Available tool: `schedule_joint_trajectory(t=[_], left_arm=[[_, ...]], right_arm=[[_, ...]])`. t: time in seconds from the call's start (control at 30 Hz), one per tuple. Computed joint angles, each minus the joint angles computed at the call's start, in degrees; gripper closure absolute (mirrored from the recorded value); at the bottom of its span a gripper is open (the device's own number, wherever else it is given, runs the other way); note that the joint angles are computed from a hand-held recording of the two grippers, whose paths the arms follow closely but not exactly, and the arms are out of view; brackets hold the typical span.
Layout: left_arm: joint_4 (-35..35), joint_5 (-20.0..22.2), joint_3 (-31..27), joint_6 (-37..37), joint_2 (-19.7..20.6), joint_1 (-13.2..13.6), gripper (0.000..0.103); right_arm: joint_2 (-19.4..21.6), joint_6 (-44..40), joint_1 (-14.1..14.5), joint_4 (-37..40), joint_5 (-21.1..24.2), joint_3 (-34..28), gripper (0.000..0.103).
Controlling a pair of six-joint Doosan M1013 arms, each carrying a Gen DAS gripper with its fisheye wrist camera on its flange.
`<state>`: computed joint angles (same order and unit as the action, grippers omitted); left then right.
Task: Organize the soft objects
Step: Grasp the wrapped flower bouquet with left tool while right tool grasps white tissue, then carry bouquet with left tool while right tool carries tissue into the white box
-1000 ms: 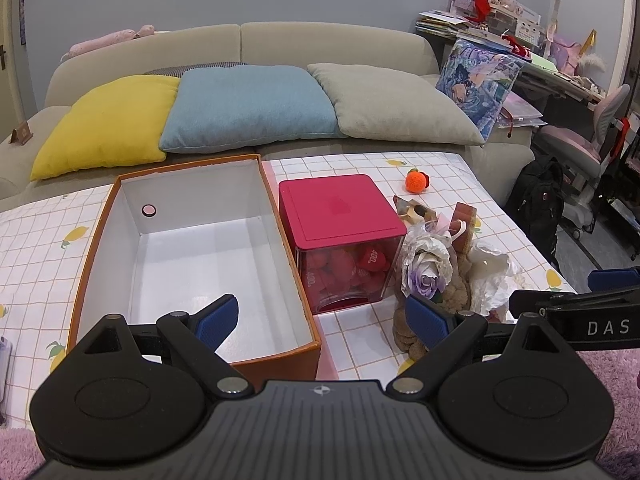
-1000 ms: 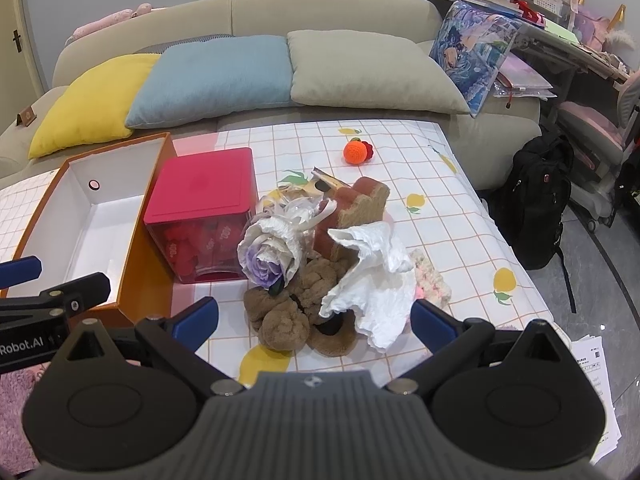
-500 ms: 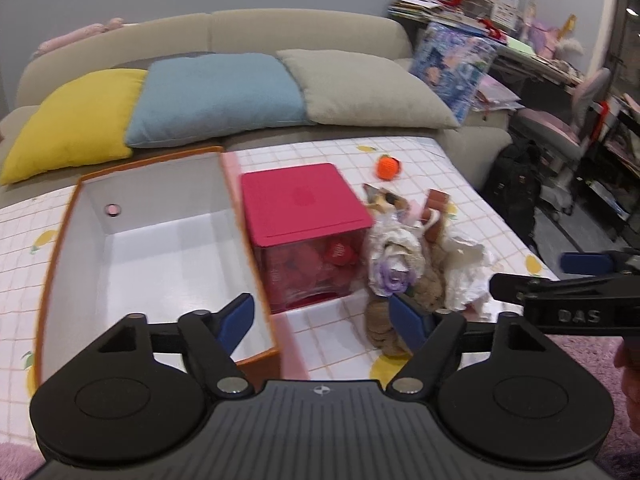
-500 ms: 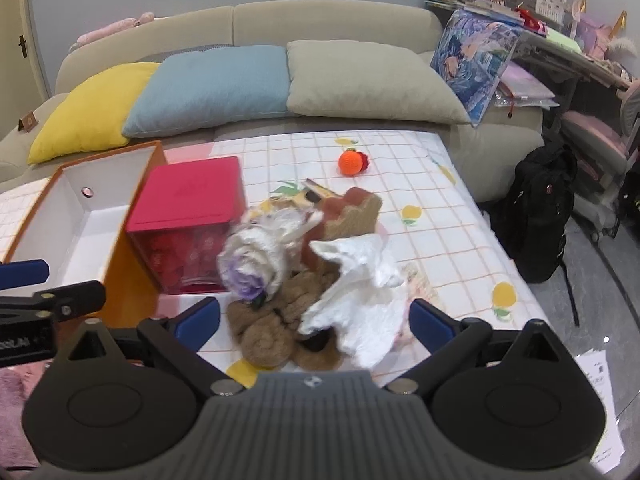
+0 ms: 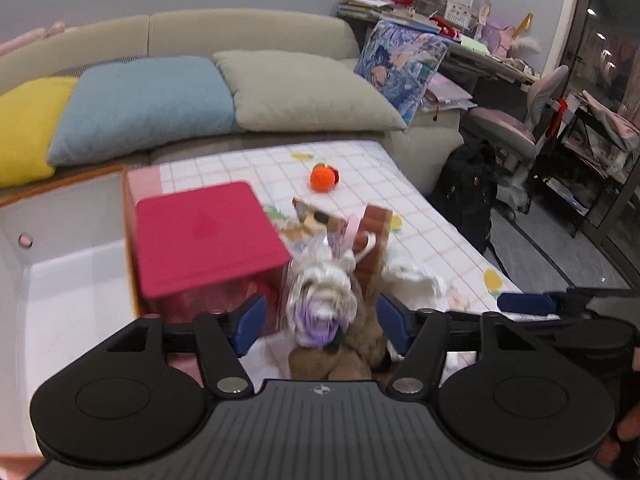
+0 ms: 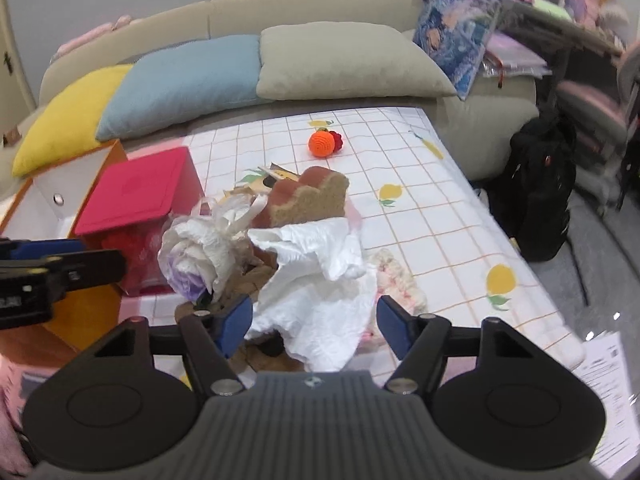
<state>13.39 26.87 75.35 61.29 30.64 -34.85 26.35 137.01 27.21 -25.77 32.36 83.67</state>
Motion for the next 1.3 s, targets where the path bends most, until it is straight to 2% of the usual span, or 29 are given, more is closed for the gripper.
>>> schedule_joint_trajectory(t=[0.03,0.1,0.2,0.33,0.47,0.53,0.63,0.73,0.77,0.8,0.83,0.87,0.9,0.97,1.07,1.3], left_arm=[[2.5,-0.7,-0.1,-2.2,0.3,-0.2,0.016],[4.6,-2.0,-0.2,-5.1,1.0,-0.3,0.015],[-2.6,-1.1,-1.7,-3.1,2.3,0.5,0.014],[-5.1,2.0,-4.2,-4.0,3.9,0.9,0.014],[-6.5,5.1,-6.3,-3.4,5.2,1.0,0.014],[-7.5,6.9,-7.6,-4.0,6.1,1.1,0.014],[-7.1,8.5,-8.6,-5.4,6.9,1.1,0.015],[-6.9,9.5,-9.1,-5.5,7.3,1.0,0.022],[-6.6,9.5,-9.1,-5.6,7.2,1.0,0.029],[-6.5,9.4,-9.0,-5.6,7.2,1.0,0.032],[-6.4,9.7,-9.1,-5.9,7.3,1.0,0.039],[-6.0,10.0,-9.1,-6.2,7.3,0.9,0.049],[-5.7,10.2,-9.1,-6.6,7.2,0.9,0.054],[-5.8,10.1,-8.9,-6.8,7.1,1.0,0.063],[-6.5,9.2,-8.2,-6.5,6.6,1.2,0.07],[-5.5,4.4,-4.7,-7.4,3.8,1.0,0.075]], right_arm=[[0.2,-0.1,-0.1,0.4,-0.7,0.0,0.032],[0.7,-0.7,-0.4,1.4,-1.6,-0.2,0.018],[1.9,-2.1,-0.9,3.3,-1.8,-0.9,0.016],[3.7,-4.5,-2.2,9.2,-1.0,-2.5,0.014],[5.0,-1.7,-2.5,6.7,-1.8,-3.4,0.016],[5.6,-2.0,-2.8,8.1,-1.7,-4.0,0.017],[6.0,-2.5,-3.4,11.1,-1.7,-4.0,0.025],[6.1,-3.7,-3.8,14.1,-2.1,-3.8,0.044],[6.0,-4.5,-4.0,15.3,-2.4,-3.7,0.053],[5.9,-5.2,-4.0,16.1,-3.0,-3.4,0.065],[5.8,-6.3,-4.1,17.0,-3.5,-3.2,0.071],[5.7,-7.2,-4.1,17.9,-3.8,-3.1,0.08],[5.7,-8.0,-4.0,18.5,-4.0,-3.0,0.091],[5.6,-8.3,-3.9,18.2,-4.4,-2.9,0.095],[4.9,-7.2,-3.6,16.5,-5.4,-2.4,0.097],[1.5,-5.5,-2.7,11.6,-7.6,0.0,0.098]])
